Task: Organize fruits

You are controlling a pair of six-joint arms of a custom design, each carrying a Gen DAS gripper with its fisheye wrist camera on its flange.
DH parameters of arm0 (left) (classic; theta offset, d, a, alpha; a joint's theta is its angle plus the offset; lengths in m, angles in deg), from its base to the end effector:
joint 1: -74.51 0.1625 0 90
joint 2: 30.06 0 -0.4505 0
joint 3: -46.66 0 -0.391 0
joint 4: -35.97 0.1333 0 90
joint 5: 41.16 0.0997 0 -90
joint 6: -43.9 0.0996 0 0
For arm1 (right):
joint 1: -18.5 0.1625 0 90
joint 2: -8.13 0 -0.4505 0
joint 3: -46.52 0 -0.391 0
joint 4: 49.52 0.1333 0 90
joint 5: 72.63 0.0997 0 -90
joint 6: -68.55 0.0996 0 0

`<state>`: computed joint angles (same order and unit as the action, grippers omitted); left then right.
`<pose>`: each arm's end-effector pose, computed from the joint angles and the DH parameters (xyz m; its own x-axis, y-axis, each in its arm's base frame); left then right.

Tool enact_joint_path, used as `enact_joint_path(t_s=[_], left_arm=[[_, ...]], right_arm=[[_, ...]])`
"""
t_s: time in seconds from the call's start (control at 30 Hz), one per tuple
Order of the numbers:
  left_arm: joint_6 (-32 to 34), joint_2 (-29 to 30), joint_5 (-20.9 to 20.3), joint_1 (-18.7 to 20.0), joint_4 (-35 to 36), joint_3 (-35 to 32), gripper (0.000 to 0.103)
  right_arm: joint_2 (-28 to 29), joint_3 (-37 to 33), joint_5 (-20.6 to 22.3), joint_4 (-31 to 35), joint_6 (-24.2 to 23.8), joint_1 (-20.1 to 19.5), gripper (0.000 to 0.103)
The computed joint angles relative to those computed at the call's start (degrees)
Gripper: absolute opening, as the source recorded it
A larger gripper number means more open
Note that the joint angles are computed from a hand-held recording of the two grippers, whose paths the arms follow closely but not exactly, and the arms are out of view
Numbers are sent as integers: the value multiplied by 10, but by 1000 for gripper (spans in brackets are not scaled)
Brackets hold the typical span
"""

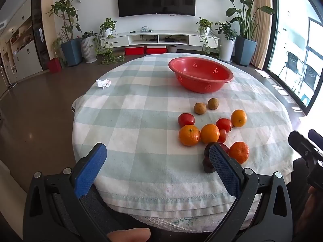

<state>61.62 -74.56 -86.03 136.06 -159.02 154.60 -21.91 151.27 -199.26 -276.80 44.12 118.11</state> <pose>-0.1148 -0.6399 0.1421 -0.6957 0.1267 -0.7071 0.5966 0.6503 -0.4704 0.1747 -0.5891 0.0625 -0.7691 0.1656 0.6173 -0.4338 0.5741 -0.6944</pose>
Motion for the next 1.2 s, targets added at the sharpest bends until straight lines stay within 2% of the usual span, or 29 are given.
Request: enact_joint_path(t_s=[0.33,0.4,0.5,1.2], left_arm=[[1,-6,7,-6,-11,16,103],[-8,-4,6,-2,15,2,103],[-3,1,5,1,-1,10,103],[-6,0,5,3,7,7,103]], right_arm=[[1,-2,-8,5,0,1,103],[1,-2,-9,7,1,2,103],[1,-3,-11,10,3,3,103],[5,-3,-22,24,15,-2,103]])
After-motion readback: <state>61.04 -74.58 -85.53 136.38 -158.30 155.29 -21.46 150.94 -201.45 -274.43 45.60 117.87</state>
